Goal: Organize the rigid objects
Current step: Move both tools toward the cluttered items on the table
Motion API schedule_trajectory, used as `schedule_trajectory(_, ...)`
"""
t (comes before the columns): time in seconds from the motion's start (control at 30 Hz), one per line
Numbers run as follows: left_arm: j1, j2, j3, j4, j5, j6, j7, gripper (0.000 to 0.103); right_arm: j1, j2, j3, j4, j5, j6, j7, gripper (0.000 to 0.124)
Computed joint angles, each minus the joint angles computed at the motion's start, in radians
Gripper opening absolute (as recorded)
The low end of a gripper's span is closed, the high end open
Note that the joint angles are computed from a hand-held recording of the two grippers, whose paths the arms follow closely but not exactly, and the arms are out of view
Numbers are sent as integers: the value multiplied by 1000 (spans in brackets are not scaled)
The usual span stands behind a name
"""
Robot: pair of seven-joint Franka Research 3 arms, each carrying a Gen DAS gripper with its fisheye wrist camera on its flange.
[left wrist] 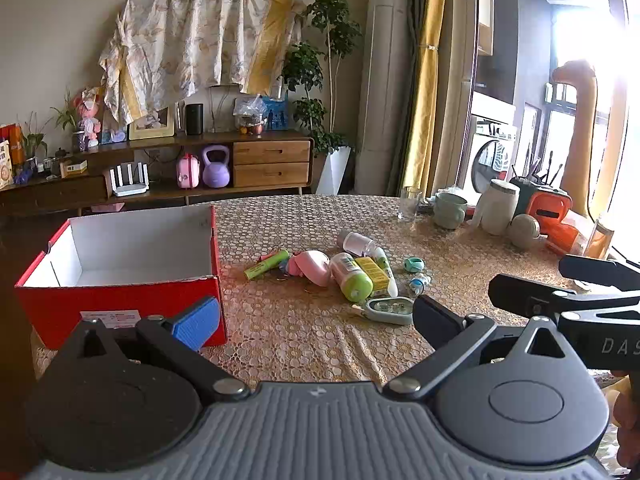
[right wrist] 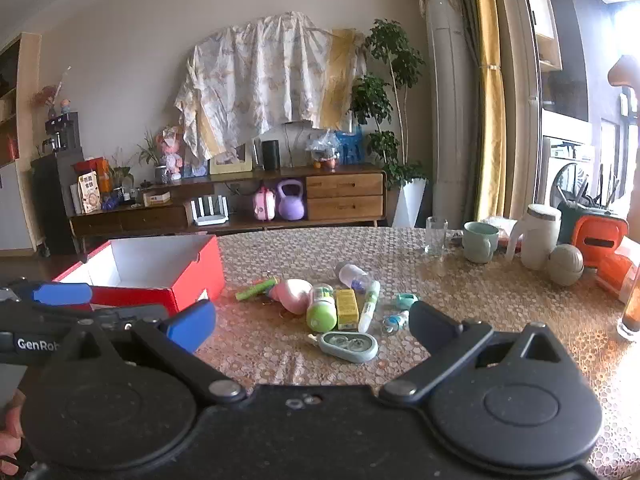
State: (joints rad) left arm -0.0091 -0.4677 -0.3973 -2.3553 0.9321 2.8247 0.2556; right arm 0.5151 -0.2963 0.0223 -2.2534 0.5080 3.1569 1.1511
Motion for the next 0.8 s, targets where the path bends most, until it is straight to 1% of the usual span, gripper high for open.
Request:
schedule_trajectory(0.17,-6,-23,3,-13,-12,-7,2,103,22,-13,-9,-11,7,19,-9,103)
schedule_trajectory(0.4,6,-45,-5,-26,-8,-6,-2,103,-16,-13,33,-17,-35,39,40,103)
schedule_trajectory(0.43,8,-43,-6,-24,-8,-5,-1,103,-30,-12,45,-16,-45,39,53,103)
schedule_trajectory(0.6,36,-35,-23,-22,23,25,-36,103,-28,-9,43,-19,-68,51,74,103)
schedule_trajectory(0.73,24,-24,-14,-20,12,29,-30,103,-22,-10,31,-21,-79,43,79,103)
schedule_trajectory(0.8,27,-22,-21,-18,16,23,-36,103,-5,-10,15,-22,-77,44,71,103)
